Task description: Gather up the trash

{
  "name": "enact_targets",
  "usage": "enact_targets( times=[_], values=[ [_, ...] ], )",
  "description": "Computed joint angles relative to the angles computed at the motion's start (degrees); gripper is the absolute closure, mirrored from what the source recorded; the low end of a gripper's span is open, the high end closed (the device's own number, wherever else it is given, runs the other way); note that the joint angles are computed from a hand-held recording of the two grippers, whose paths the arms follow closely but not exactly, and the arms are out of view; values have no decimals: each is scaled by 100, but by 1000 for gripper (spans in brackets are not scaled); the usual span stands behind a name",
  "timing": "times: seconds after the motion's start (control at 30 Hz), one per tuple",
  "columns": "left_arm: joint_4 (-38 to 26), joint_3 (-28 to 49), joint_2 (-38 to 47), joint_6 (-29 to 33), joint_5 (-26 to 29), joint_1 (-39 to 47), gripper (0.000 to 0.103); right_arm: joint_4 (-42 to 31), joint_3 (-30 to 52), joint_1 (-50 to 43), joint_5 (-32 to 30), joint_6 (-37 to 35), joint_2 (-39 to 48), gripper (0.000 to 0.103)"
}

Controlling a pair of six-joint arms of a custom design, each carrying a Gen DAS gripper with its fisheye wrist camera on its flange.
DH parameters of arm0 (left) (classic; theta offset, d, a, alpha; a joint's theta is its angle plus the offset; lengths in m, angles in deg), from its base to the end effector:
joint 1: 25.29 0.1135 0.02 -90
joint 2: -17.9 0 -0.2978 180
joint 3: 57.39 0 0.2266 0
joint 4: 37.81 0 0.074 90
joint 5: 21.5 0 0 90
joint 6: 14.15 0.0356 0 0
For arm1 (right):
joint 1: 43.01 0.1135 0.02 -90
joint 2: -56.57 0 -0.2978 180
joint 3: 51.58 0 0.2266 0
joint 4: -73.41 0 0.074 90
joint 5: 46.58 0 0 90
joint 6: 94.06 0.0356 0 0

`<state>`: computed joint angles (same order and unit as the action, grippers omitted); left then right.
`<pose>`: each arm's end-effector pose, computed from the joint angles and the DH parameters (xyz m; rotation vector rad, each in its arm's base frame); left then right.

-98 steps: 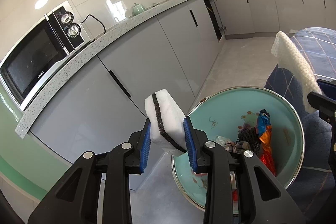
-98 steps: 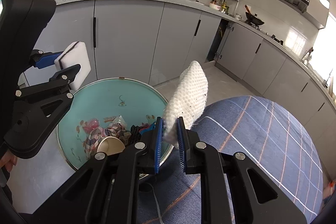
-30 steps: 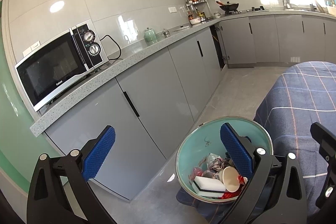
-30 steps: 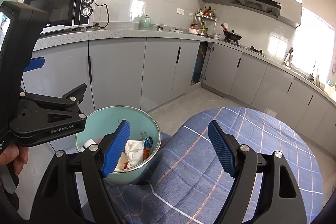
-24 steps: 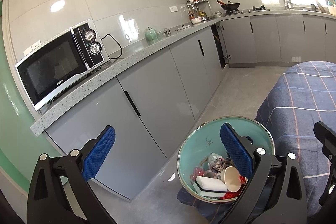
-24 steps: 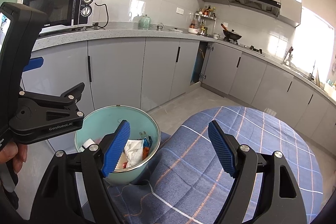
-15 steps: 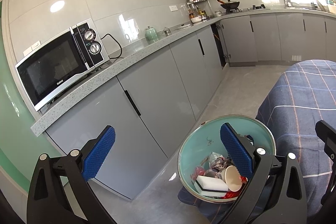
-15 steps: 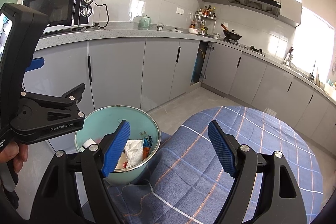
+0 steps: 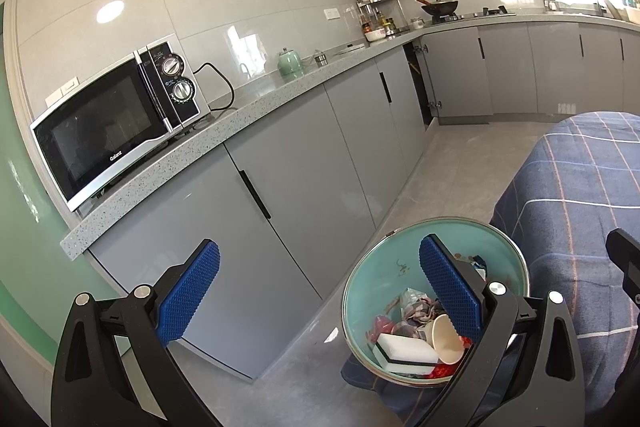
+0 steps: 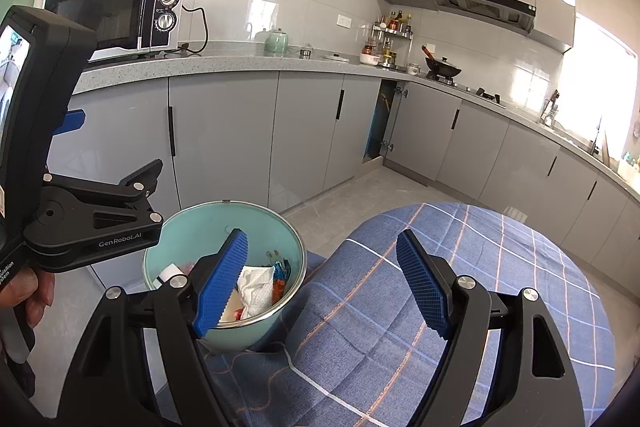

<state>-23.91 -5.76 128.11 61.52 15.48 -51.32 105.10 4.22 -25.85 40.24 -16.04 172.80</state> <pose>0.2900 -0.1100 0.1325 -0.2134 2.0600 0.6572 0.3429 0.1080 0.1309 -0.5545 1.9980 0.1130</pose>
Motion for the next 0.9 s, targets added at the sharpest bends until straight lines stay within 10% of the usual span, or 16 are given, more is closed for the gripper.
enact_targets(
  times=[0.9],
  values=[
    [-181, 138, 189, 50, -224, 40, 5, -42, 9, 8, 27, -30, -38, 26]
  ],
)
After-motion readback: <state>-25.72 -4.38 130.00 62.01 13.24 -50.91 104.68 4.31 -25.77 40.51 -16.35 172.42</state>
